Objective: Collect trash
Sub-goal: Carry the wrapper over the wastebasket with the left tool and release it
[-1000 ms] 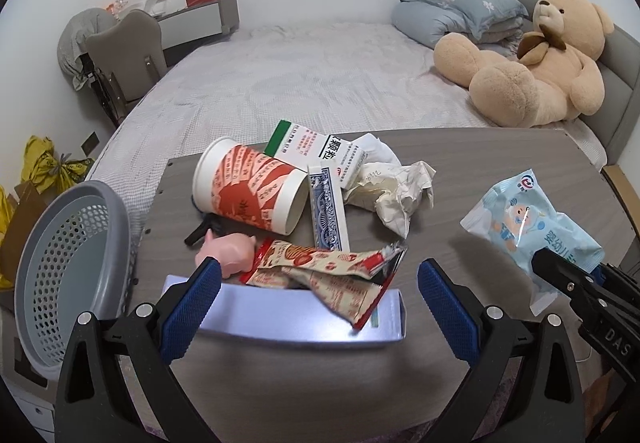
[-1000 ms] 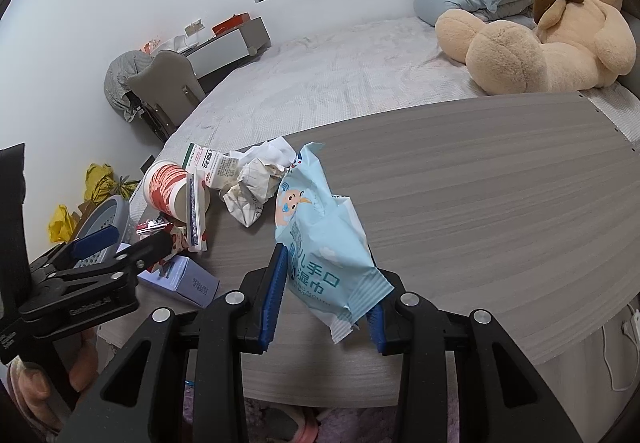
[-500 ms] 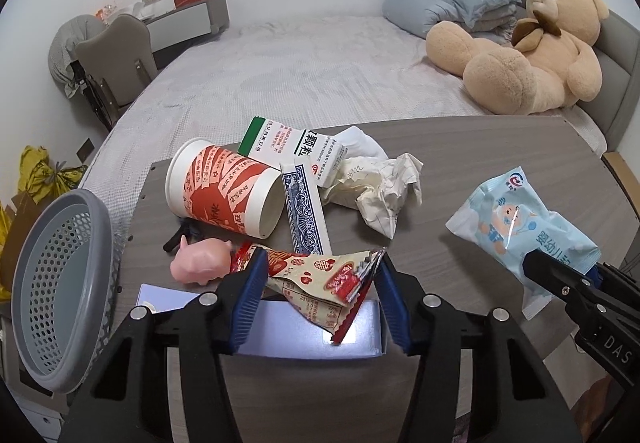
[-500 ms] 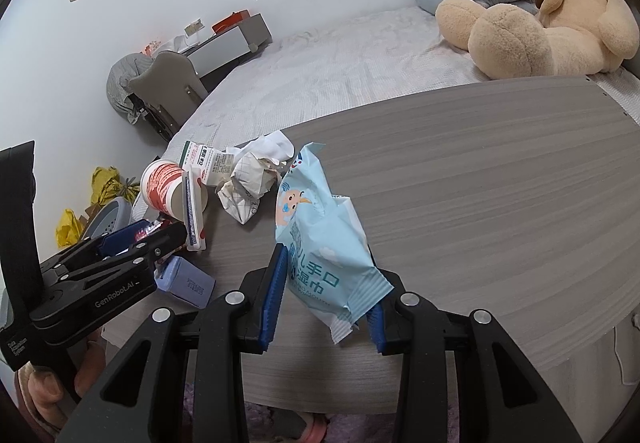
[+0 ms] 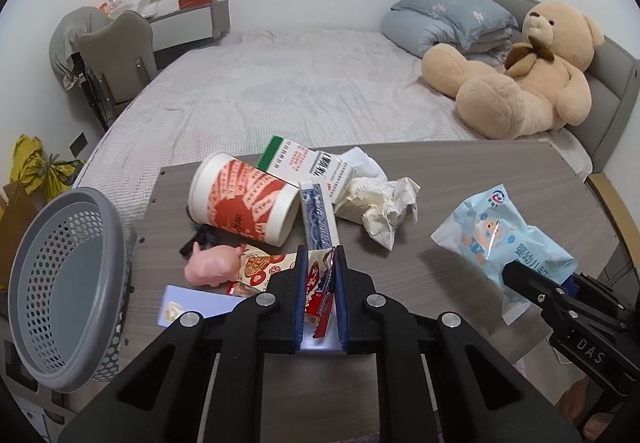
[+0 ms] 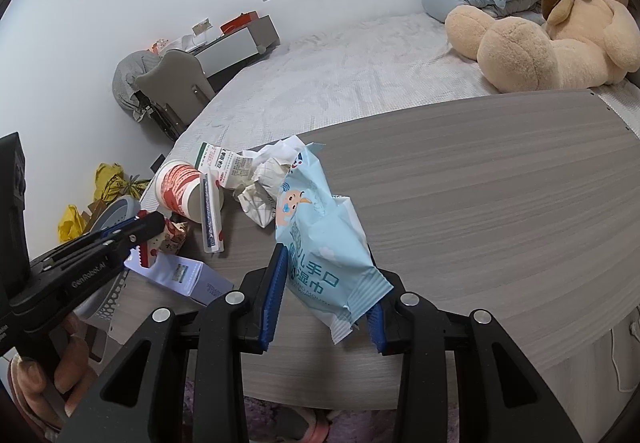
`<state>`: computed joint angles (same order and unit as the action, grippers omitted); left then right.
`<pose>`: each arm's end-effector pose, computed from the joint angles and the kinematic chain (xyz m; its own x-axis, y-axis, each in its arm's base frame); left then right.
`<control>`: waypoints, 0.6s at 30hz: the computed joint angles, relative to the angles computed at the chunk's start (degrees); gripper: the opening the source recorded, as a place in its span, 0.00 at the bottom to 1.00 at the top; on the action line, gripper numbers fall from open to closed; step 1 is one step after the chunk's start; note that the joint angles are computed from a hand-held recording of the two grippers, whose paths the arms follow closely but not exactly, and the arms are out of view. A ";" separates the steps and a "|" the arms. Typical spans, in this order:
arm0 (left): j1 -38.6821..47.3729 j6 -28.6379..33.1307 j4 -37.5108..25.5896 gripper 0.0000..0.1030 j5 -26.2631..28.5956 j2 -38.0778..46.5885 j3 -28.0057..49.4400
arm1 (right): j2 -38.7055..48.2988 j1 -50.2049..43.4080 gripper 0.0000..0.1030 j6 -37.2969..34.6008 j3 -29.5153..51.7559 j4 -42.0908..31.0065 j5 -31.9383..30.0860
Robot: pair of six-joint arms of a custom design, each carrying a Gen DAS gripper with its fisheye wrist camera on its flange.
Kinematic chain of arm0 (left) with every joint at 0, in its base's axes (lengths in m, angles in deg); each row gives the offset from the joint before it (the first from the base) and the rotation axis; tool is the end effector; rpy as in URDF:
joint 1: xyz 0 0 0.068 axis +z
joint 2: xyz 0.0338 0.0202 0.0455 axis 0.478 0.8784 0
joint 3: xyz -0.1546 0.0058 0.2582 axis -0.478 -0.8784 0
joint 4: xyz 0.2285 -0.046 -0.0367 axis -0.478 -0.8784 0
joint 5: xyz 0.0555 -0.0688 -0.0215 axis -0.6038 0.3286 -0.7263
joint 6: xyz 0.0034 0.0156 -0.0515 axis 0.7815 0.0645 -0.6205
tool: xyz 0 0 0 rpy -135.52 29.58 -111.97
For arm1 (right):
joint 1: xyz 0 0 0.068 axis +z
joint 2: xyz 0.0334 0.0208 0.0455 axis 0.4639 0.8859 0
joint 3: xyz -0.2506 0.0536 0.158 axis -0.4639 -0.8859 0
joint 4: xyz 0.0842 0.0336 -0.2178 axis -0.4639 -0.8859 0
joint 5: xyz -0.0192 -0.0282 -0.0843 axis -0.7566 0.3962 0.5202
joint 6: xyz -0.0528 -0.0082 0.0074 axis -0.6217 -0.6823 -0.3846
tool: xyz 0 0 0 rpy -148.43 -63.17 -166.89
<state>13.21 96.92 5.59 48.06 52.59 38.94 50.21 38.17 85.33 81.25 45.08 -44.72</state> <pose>0.3969 -0.1231 0.2085 -0.4990 0.5230 -0.6910 0.7388 0.6735 -0.0239 0.2204 0.0296 0.1716 -0.4655 0.5890 -0.6605 0.5221 0.7854 0.3324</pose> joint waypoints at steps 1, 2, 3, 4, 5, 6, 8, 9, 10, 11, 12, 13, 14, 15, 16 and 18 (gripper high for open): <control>0.72 -0.08 -0.50 0.12 0.81 -0.30 0.36 | 0.05 0.33 0.34 0.03 0.50 -0.44 0.18; 1.42 -0.16 -1.02 0.12 1.53 -0.57 0.79 | 0.12 0.70 0.34 0.03 1.08 -0.92 0.36; 2.15 -0.28 -1.80 0.12 2.09 -0.95 1.44 | 0.20 1.18 0.34 0.04 1.69 -1.40 0.59; 2.73 -0.44 -2.37 0.12 2.40 -1.28 2.16 | 0.39 1.85 0.34 0.20 2.44 -2.00 0.99; 3.40 -0.53 -2.72 0.12 2.79 -1.52 2.81 | 0.45 2.20 0.34 0.11 3.15 -2.54 1.10; 4.20 -0.73 -3.19 0.12 3.39 -1.70 3.74 | 0.51 2.58 0.34 0.04 3.99 -3.20 1.30; 5.67 -1.19 -4.47 0.12 4.64 -1.72 5.97 | 0.78 3.32 0.34 -0.35 6.07 -4.74 1.78; 6.70 -1.42 -5.56 0.12 5.70 -1.51 7.76 | 1.02 3.68 0.34 -0.54 7.11 -5.39 2.02; 7.37 -1.58 -5.89 0.12 6.32 -1.41 8.63 | 1.18 4.01 0.34 -0.79 8.07 -5.91 2.16; 8.04 -1.79 -6.09 0.12 6.84 -1.30 9.56 | 1.39 4.27 0.34 -1.17 9.26 -6.53 2.24; 8.75 -2.04 -6.14 0.12 7.27 -1.26 10.45 | 1.64 4.61 0.34 -1.65 10.54 -7.17 2.41; 9.45 -2.20 -6.42 0.12 7.71 -1.11 11.50 | 1.94 4.98 0.34 -2.10 11.75 -7.77 2.64; 10.06 -2.40 -6.65 0.12 8.07 -0.87 12.49 | 2.37 5.21 0.34 -2.71 13.14 -8.32 2.70; 10.79 -2.57 -6.94 0.12 8.48 -0.50 13.70 | 3.07 5.62 0.34 -3.25 14.70 -8.77 2.76; 11.54 -2.69 -7.24 0.12 8.86 -0.06 14.94 | 3.88 6.05 0.34 -3.66 16.26 -9.22 2.80; 12.95 -2.60 -7.26 0.12 9.30 0.64 16.57 | 5.90 6.72 0.34 -4.91 19.62 -9.91 2.39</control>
<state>26.15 94.32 -1.67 57.37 53.22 55.51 56.11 44.89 80.43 100.87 35.17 -42.33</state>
